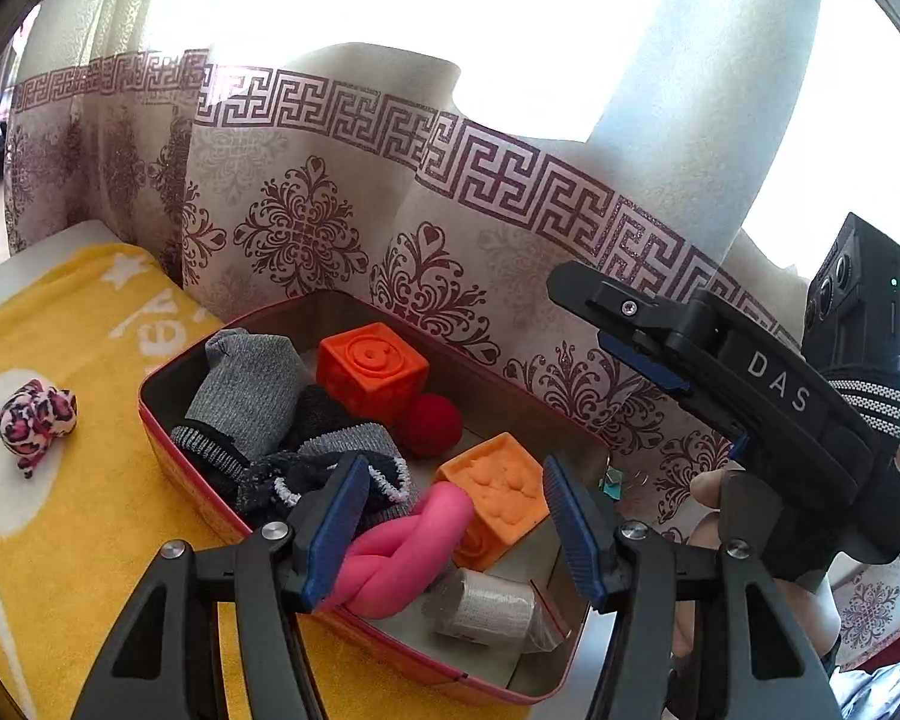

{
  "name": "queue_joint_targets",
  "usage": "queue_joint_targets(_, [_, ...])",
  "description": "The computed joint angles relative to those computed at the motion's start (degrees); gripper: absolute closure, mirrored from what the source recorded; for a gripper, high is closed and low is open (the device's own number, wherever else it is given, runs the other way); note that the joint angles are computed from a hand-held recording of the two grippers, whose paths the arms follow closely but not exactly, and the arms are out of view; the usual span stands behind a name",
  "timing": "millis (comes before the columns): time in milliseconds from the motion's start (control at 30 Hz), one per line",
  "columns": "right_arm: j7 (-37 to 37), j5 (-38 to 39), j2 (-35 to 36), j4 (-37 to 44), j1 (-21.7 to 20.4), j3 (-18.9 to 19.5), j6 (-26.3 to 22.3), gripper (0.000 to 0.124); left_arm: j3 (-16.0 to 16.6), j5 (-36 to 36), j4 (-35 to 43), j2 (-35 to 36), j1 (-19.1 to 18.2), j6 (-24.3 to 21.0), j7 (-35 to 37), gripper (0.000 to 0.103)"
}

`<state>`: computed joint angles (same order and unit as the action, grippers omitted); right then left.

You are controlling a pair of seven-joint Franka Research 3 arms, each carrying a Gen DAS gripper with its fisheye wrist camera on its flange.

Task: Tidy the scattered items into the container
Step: 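Lower the pink curler into the red box and open the left gripper, then move both grippers back over the table toward the second curler and leopard plush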

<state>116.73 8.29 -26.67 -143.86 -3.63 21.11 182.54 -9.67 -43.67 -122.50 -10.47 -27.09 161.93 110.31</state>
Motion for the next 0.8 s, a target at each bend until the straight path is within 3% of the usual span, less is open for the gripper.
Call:
queue_joint_targets(100, [0.2,-0.1,-0.1,-0.1,0.1,0.4,0.1,0.046,0.5,-0.2,-1.5,-1.8,0.6,1.6,-1.8,0.031])
queue_joint_targets(267, [-0.1,-0.3,0.2,0.1,1.1,0.5,0.0,0.046,1.0,7.6,-5.4,-5.3,3.3,4.2,-11.4,0.03])
queue_joint_targets(400, [-1.1,-0.4,0.4,0.2,3.4,-0.1,-0.1,0.046,-2.2,21.0,-10.7,-9.6,10.9,5.8,-24.2,0.029])
queue_joint_targets(467, [-2.1,-0.5,1.1,0.8,5.3,-0.7,-0.4,0.045,-4.5,27.6,-13.8,-12.4,16.1,6.0,-30.6,0.017])
queue_joint_targets(567, [-4.4,-1.0,2.8,2.2,9.1,-1.8,-1.1,0.045,-4.7,32.5,-18.3,-16.4,20.5,5.8,-36.0,0.015])
queue_joint_targets(800, [-12.3,-1.2,11.1,10.2,20.8,-5.8,-5.1,0.043,0.8,39.4,-25.3,-23.4,24.8,0.0,-41.9,0.015])
